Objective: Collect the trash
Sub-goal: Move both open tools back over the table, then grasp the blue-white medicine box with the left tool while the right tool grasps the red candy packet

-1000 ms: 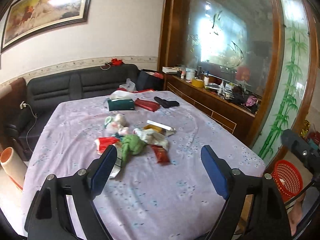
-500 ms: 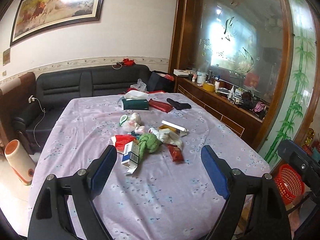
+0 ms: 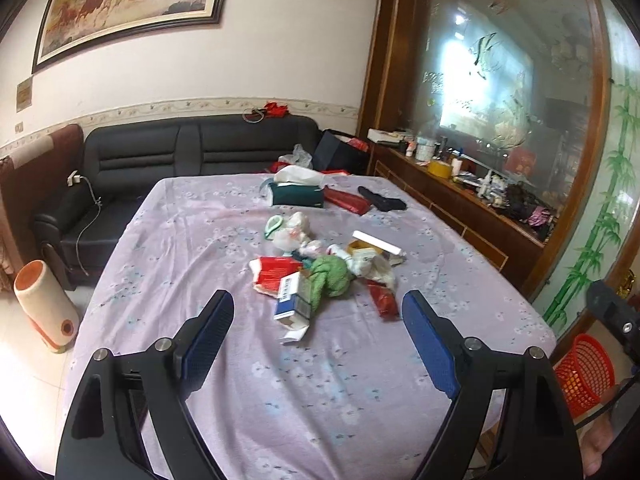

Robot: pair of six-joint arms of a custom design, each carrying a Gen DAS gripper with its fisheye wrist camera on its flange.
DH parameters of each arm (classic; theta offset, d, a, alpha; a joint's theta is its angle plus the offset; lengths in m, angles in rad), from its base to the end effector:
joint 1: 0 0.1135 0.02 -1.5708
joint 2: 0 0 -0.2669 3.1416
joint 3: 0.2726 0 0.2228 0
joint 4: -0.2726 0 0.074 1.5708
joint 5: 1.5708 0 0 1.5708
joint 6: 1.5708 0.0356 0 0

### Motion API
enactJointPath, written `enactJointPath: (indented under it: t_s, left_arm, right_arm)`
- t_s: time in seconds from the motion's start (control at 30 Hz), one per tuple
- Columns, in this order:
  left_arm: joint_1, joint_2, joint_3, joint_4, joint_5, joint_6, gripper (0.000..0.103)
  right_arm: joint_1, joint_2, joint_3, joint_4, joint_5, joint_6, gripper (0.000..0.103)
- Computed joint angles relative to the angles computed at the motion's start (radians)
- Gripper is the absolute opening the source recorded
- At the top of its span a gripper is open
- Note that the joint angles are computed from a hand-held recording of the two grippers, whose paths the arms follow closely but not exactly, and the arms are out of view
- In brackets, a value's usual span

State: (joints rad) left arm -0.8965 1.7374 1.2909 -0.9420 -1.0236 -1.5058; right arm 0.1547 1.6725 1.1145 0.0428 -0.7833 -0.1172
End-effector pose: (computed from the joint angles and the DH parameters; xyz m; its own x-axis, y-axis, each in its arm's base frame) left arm 0.2113 -0.2157 0.2472 -0.3490 -0.3949 -0.8498 -0.5926 0.7955 -0.1264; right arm 0.3392 0.0783 0.2674 -0.3998 -0.1462 -0.9049 -0.7679 0.5925 0.2435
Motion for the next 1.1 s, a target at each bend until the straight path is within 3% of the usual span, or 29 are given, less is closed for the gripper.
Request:
enactJointPath:
  t_s: [0.37, 0.5, 0.63, 0.8, 1.1]
  left_arm:
    - [0.130, -0.092, -0.223, 0.381, 0.159, 0.206, 0.085]
    - [0.211, -0.117, -0.313, 0.560, 0.265, 0.297, 0.085]
    - [0.320, -0.096, -0.361, 0.670, 0.374, 0.362, 0.085]
    - [0.468, -0.037, -0.405, 0.822, 0.535, 0.426, 0.085]
    - [0.628, 0.126, -0.338, 0.885, 0.692, 0.490, 0.080]
  right_arm:
    - [0.037, 0.126, 0.100, -0.054, -0.004, -0.004, 0.101]
    - [0.066, 0.200, 0.152, -0.074, 0.023, -0.015, 0.097]
    - [0.104, 0.309, 0.254, -0.124, 0.055, -0.022, 0.096]
    - [0.158, 0.500, 0.488, -0.263, 0.093, -0.035, 0.090]
    - [0.216, 0.877, 1.037, -0.574, 0.126, 0.022, 0.077]
